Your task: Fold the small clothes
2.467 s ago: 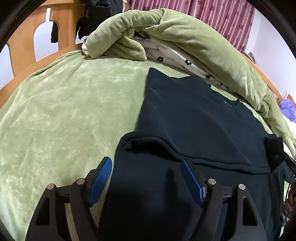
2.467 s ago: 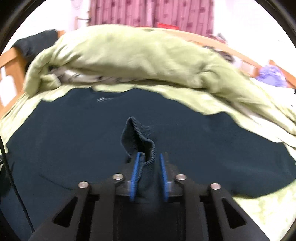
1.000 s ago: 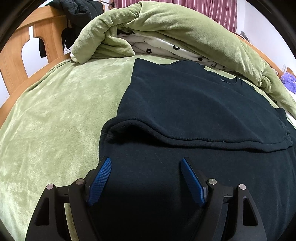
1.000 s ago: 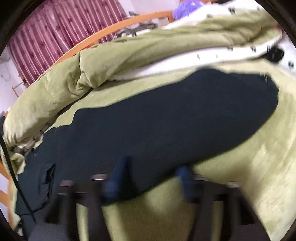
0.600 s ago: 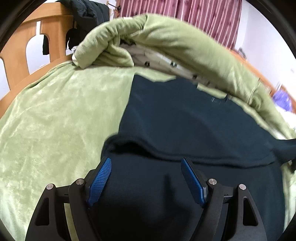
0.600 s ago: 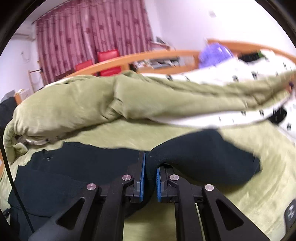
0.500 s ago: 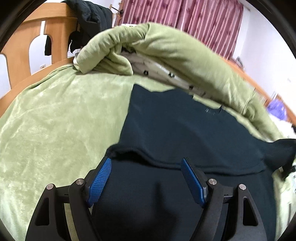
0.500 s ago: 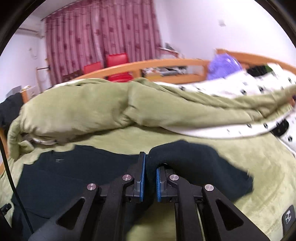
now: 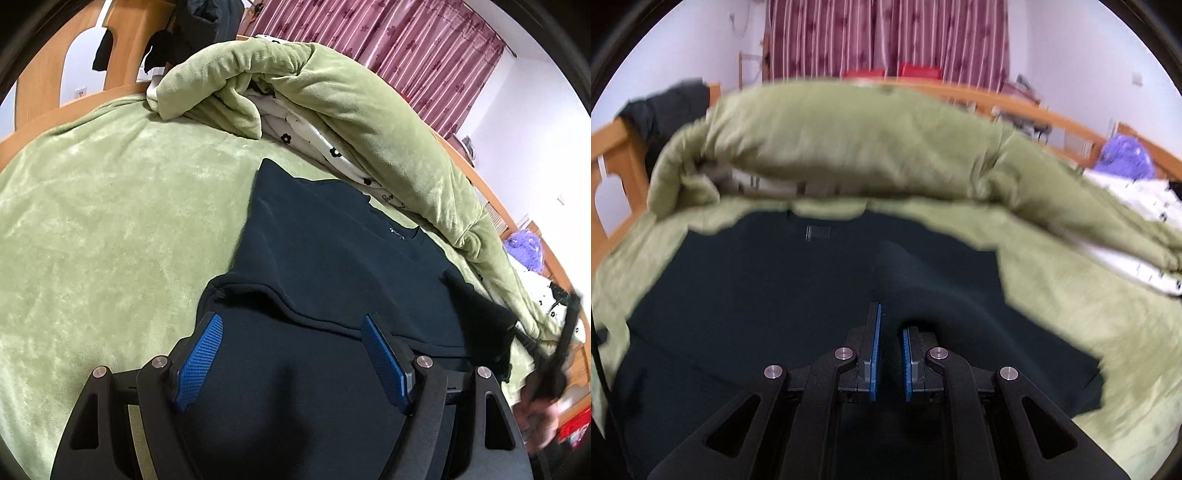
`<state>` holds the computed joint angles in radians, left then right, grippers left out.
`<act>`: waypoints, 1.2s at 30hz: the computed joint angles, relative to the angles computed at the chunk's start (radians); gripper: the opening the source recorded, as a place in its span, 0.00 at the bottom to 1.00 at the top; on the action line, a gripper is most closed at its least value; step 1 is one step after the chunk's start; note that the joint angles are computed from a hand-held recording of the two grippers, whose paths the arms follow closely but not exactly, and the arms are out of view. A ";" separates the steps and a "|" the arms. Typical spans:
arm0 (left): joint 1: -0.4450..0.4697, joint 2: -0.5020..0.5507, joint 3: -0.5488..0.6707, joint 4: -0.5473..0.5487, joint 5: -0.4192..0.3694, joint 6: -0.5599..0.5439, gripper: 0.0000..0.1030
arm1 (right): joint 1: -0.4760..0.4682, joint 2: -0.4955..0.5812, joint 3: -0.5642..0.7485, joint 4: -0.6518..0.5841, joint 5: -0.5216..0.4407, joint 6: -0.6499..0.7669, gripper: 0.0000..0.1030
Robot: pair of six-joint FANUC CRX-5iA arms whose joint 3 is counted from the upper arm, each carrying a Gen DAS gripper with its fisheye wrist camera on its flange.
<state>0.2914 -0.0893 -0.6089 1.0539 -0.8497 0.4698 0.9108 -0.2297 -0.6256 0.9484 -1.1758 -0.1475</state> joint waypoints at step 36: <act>-0.036 0.050 0.031 -0.105 0.079 0.094 0.74 | 0.227 -0.547 -0.327 -0.226 -0.313 -0.290 0.60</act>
